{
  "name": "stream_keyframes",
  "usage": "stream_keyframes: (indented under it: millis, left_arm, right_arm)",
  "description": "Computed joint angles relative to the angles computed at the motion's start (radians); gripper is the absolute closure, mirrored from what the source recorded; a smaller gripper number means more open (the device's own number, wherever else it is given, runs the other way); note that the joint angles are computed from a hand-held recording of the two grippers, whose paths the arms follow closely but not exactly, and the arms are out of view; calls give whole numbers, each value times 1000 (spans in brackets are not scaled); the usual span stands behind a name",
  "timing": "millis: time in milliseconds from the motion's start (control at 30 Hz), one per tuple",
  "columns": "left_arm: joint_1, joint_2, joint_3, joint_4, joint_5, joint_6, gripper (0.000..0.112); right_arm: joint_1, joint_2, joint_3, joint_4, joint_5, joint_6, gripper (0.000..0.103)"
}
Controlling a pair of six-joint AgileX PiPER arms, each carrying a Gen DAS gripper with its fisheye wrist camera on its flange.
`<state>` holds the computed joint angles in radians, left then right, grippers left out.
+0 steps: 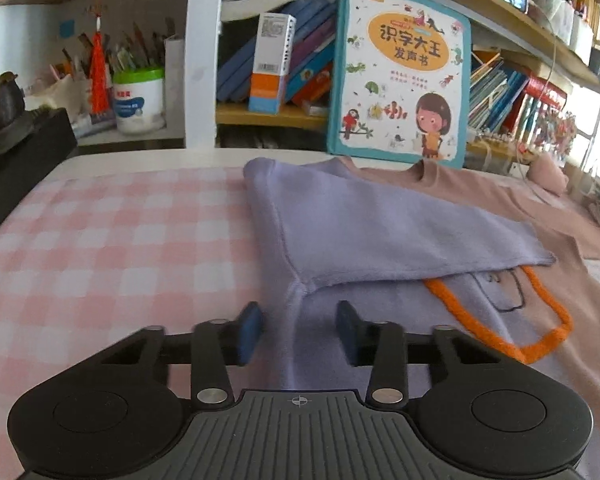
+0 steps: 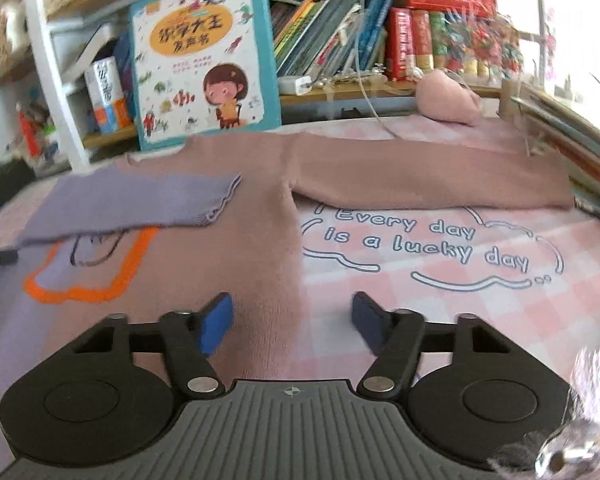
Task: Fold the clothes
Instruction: 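Grasp the lavender side edge of the sweater with the left gripper, then fold the lavender side edge inward toward the sweater center and release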
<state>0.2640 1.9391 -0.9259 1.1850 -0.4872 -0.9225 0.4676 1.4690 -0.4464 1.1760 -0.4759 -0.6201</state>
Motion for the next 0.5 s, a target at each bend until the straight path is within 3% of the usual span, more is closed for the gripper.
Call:
stream_keyframes:
  millis: [100,267,500]
  left_arm:
    - [18,8,3,11,-36,-7,102]
    - [98,29,-20,129,-150,-167,107]
    - [123,1,15,50,-99,-83,107]
  right_arm:
    - [-1,10,-10,-43,18,27,78]
    - [38,35,-32,-37,4,7,92]
    - [72,57,-70,-70,38,17,92]
